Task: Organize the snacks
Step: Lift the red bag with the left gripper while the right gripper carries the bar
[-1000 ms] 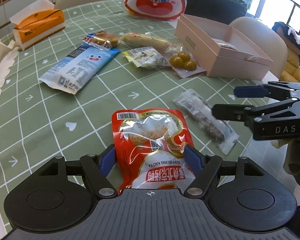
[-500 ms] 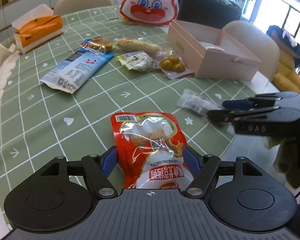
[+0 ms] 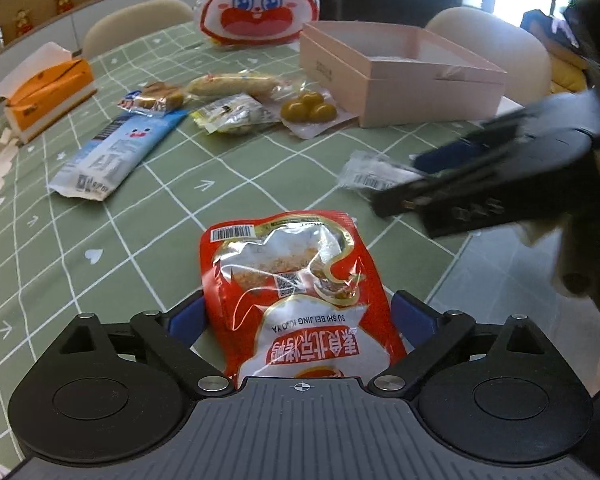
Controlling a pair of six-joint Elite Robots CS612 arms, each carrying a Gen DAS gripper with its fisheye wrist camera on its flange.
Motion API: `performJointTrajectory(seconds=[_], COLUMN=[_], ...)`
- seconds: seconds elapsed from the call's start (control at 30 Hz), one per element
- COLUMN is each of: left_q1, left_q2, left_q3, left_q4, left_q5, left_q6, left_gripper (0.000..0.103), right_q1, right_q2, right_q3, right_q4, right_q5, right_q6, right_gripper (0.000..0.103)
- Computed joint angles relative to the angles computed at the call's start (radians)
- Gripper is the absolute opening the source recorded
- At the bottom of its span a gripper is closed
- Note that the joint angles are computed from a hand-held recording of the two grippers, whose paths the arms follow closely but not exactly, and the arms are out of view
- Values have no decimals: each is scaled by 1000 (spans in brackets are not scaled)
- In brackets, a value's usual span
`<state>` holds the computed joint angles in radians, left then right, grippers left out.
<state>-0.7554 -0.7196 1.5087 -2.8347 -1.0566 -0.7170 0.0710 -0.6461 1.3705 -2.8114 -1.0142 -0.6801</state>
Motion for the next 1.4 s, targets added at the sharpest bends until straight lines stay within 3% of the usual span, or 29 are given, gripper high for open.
performJointTrajectory(seconds=[0.27,0.4,0.6,0.83,1.07,1.27,1.33,1.4], left_q1=[3,5,6,-8,-17,-14,-12,-10], left_q2=[-13,-14,-14,-5,0,17,30,46], left_q3=[39,42,43,31,-2,-83,-113,-140], left_q4=[-77,-86,-118,-159,-182,-140,-122,-109], left_q5=[-2,-6,-29,-46,-145,-163,-170,-176], left_q6=[-30,-36,-22,42,111,212,239,254], left_gripper=[84,82,68,61,49,37,35,33], right_q1=[27,28,17,-14,-60,-105,-115,-124], right_q2=[7,-4,-31,-60,-86,-95,-95,-92], right_q3=[-15,1,40,78,121,140,142,136], right_q4=[-3,-16,-31,-62,-140,-205,-225,-194], right_q5=[-19,-35,-39,-17,-10,-17,-20,-9], right_q6=[-70,-89,-118,-55,34,132,161,181], right_gripper=[55,42,40,39,36,29,17,17])
